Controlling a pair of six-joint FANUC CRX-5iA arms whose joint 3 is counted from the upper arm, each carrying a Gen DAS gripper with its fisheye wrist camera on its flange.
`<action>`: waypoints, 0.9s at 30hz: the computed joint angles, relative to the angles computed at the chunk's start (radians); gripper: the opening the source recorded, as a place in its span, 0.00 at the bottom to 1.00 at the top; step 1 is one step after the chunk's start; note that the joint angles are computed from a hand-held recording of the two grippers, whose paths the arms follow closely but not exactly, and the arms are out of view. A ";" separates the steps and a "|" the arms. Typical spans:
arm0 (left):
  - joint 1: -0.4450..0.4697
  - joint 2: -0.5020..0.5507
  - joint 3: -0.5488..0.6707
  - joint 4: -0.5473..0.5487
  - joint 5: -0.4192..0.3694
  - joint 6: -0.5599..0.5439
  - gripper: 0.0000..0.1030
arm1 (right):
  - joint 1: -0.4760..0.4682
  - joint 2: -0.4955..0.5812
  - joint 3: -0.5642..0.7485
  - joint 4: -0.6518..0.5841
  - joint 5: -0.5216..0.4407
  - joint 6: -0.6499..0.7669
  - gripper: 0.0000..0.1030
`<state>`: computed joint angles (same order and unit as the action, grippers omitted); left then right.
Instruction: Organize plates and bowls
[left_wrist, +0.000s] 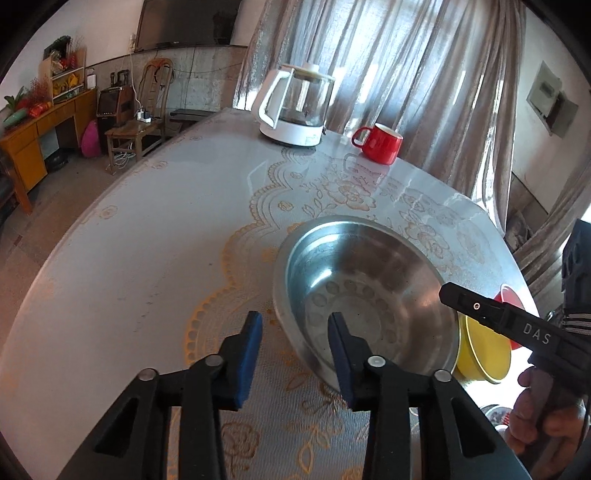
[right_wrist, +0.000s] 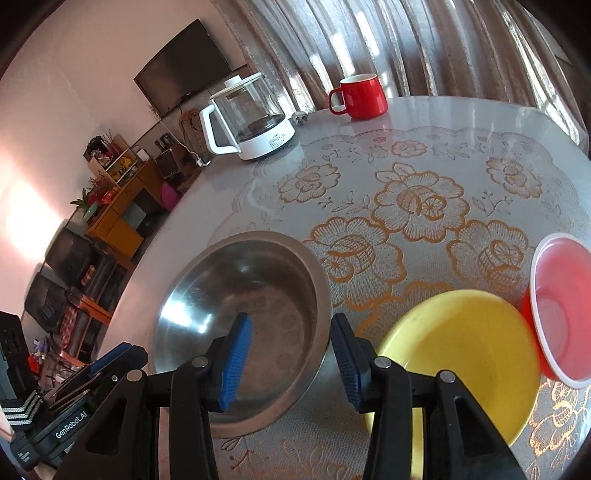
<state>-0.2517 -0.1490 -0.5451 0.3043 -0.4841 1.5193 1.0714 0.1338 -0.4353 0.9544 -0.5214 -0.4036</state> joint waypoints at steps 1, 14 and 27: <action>0.000 0.016 0.005 0.011 -0.006 -0.009 0.29 | -0.002 0.003 0.004 -0.008 -0.002 0.007 0.37; 0.010 -0.025 -0.084 0.128 0.034 -0.115 0.23 | 0.025 0.042 0.070 -0.197 -0.018 0.200 0.19; 0.060 -0.237 -0.195 0.051 -0.015 -0.082 0.23 | 0.132 0.033 0.052 -0.160 -0.026 0.120 0.19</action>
